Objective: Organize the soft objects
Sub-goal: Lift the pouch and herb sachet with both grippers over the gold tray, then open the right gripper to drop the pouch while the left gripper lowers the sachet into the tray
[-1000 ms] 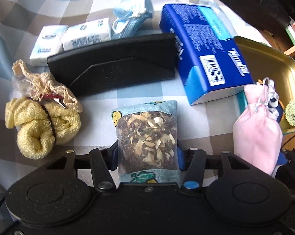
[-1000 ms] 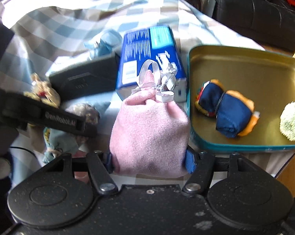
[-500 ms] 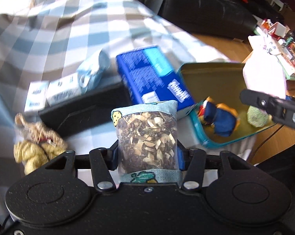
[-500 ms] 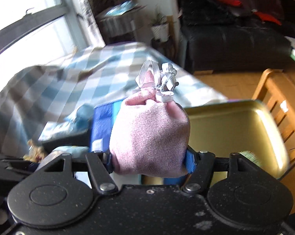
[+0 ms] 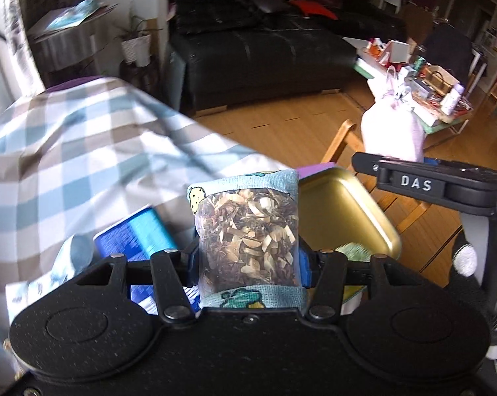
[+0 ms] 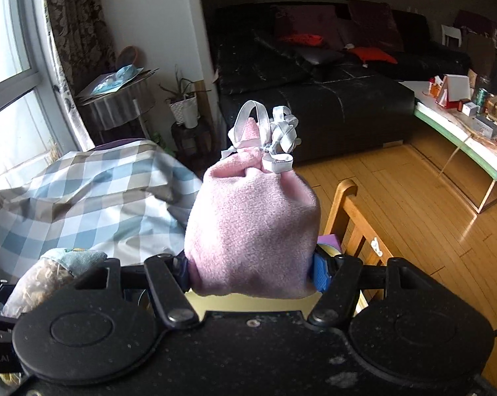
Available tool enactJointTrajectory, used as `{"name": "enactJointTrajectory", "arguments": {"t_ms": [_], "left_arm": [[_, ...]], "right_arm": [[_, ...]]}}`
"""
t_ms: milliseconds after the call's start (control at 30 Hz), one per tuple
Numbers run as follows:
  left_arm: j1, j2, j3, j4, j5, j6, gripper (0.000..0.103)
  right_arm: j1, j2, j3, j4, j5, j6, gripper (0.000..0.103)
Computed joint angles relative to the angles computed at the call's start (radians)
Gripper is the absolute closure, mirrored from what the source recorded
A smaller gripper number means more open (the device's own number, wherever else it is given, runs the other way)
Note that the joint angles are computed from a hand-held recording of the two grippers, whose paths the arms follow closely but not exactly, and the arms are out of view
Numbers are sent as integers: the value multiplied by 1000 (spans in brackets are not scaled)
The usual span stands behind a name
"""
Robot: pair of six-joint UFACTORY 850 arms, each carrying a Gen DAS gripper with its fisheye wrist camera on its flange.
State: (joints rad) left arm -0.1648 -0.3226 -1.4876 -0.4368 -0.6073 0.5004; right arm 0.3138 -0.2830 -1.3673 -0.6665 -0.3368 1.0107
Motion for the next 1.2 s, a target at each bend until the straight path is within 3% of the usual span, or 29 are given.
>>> {"name": "enactJointTrajectory", "arguments": {"t_ms": [267, 367, 600, 800, 1200], "left_arm": [[-24, -112, -80, -52, -39, 17, 52], [-23, -145, -85, -38, -62, 1, 52], [-6, -168, -93, -59, -72, -32, 52], [-26, -141, -60, -6, -9, -35, 51], [-34, -144, -54, 19, -26, -58, 46]], "right_arm": [[-14, -57, -25, 6, -146, 59, 38], [-26, -87, -51, 90, -175, 10, 38], [-53, -127, -87, 466, -175, -253, 38], [-39, -120, -80, 431, -165, -232, 37], [-48, -99, -56, 472, -122, -253, 34]]}}
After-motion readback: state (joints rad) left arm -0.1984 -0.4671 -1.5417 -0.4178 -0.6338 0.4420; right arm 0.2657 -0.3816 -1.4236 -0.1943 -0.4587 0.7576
